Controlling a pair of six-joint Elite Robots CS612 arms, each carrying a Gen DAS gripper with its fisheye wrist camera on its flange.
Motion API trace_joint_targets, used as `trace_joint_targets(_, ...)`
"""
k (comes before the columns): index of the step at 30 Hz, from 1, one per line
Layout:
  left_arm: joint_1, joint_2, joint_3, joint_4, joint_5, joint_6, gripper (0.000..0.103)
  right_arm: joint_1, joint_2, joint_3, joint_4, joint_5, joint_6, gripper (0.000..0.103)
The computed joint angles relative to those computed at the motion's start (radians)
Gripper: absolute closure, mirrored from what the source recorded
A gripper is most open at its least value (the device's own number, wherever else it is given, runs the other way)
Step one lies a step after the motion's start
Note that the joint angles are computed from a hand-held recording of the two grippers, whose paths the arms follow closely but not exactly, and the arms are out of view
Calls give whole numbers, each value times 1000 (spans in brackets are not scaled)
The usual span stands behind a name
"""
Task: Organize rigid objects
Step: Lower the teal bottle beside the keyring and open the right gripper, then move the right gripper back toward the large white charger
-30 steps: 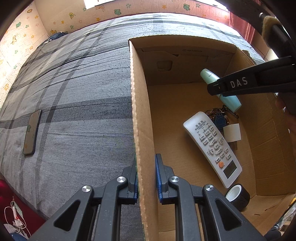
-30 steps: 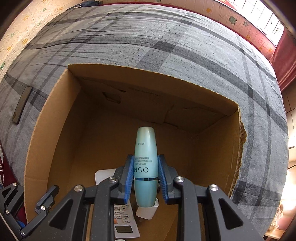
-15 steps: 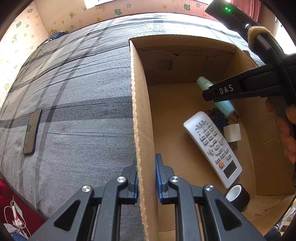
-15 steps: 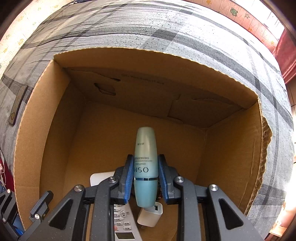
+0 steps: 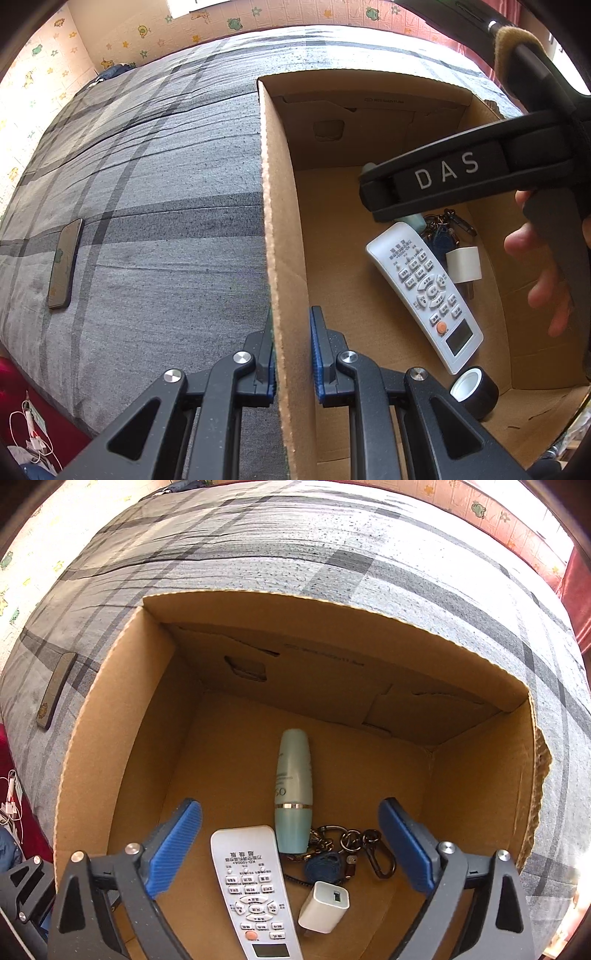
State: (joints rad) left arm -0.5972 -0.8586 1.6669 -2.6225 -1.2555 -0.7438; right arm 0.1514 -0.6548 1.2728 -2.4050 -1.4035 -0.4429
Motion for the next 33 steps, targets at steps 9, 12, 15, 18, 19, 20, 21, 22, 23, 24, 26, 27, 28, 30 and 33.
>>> trace_joint_targets(9, 1, 1, 0, 0, -1, 0, 86, 9, -31, 52, -81, -4, -3, 0)
trace_joint_targets(12, 1, 1, 0, 0, -2, -1, 86, 15, -39, 61, -110, -13, 4, 0)
trace_joint_targets(15, 1, 1, 0, 0, -2, -1, 86, 15, -51, 69, -136, -28, 11, 0)
trace_joint_targets(18, 1, 1, 0, -1, -2, -1, 86, 13, -56, 62, -115, -33, 33, 0)
trace_joint_targets(19, 2, 1, 0, -1, -2, -2, 86, 10, -60, 63, -118, -28, 38, 0)
trace_joint_targets(20, 2, 1, 0, -1, -2, -2, 86, 9, -63, 64, -126, -28, 40, 0)
trace_joint_targets(21, 1, 1, 0, 0, -1, -1, 86, 7, -65, 67, -135, -23, 42, 0)
trace_joint_targets(22, 1, 1, 0, 0, -1, -1, 86, 4, -69, 70, -144, -18, 46, 0)
trace_joint_targets(23, 1, 1, 0, 0, -1, -1, 86, 2, -72, 72, -152, -17, 52, 0)
trace_joint_targets(24, 1, 1, 0, 0, -1, -1, 86, -1, -75, 73, -156, -17, 54, 0)
trace_joint_targets(26, 0, 1, 0, 2, 0, -1, 86, -7, -79, 68, -149, -17, 56, 0)
trace_joint_targets(27, 1, 1, 0, 0, -1, -1, 86, -10, -81, 67, -147, -18, 57, 0)
trace_joint_targets(28, 1, 1, 1, -1, -1, -1, 86, -13, -82, 65, -146, -21, 56, 0)
trace_joint_targets(30, 1, 1, 1, -1, -1, -2, 86, -21, -83, 61, -147, -28, 58, 0)
trace_joint_targets(33, 1, 0, 1, -1, -3, -2, 86, -37, -85, 57, -145, -26, 69, 0)
